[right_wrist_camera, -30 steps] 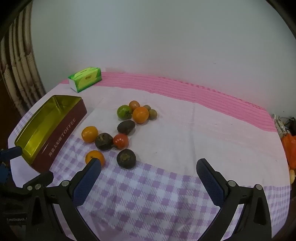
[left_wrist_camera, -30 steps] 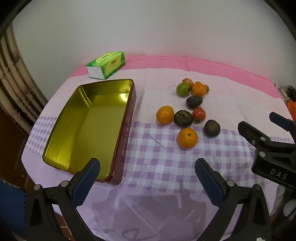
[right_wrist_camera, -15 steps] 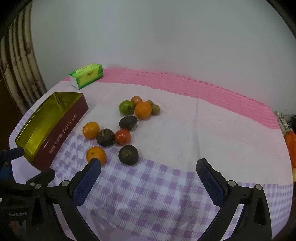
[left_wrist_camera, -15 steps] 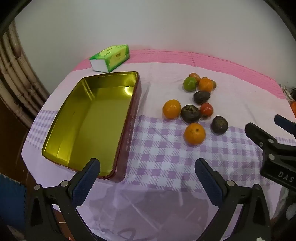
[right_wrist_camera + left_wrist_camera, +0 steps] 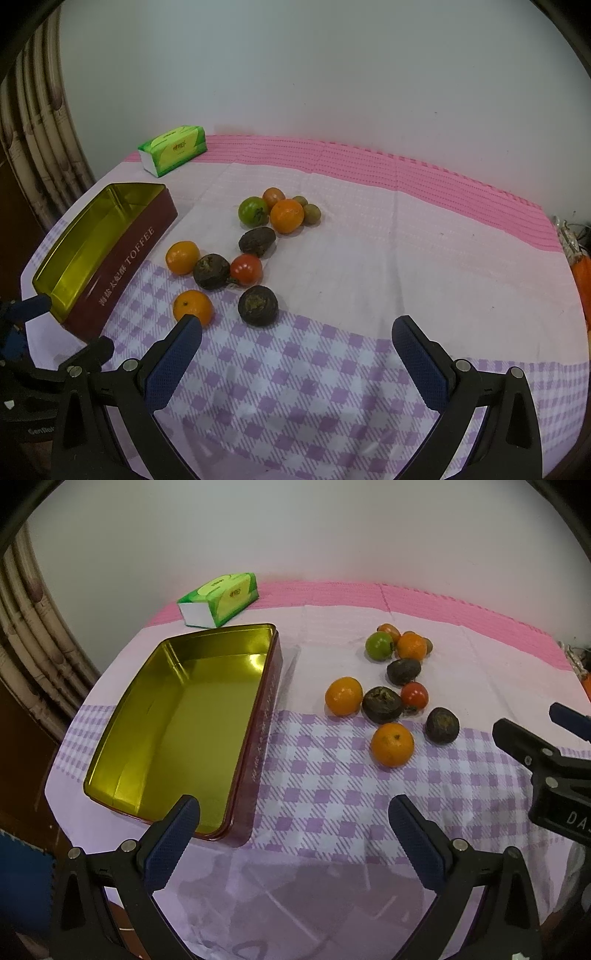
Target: Organize fruits
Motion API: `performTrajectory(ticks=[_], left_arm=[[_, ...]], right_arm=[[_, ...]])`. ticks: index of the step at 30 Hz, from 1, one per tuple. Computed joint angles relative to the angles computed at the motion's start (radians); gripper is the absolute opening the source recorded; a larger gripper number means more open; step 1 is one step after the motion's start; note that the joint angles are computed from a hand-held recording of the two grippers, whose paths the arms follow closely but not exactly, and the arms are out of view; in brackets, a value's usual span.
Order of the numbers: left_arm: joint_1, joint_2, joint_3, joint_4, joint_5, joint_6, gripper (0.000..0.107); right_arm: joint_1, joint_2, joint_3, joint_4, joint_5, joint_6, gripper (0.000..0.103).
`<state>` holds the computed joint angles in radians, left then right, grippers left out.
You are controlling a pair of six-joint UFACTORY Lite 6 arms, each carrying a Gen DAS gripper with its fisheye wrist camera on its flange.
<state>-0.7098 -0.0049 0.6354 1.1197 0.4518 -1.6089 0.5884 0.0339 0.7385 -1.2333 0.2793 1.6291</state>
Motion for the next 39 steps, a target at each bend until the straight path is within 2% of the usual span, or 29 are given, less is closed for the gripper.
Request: performTrajectory(ticks=[39], left_arm=[[-0.008,0.0,-0.001,-0.046,-0.019,0.025,0.102]], right_arm=[[0.01,0.006,-0.004,-0.001,-0.007,0.013,0.102]])
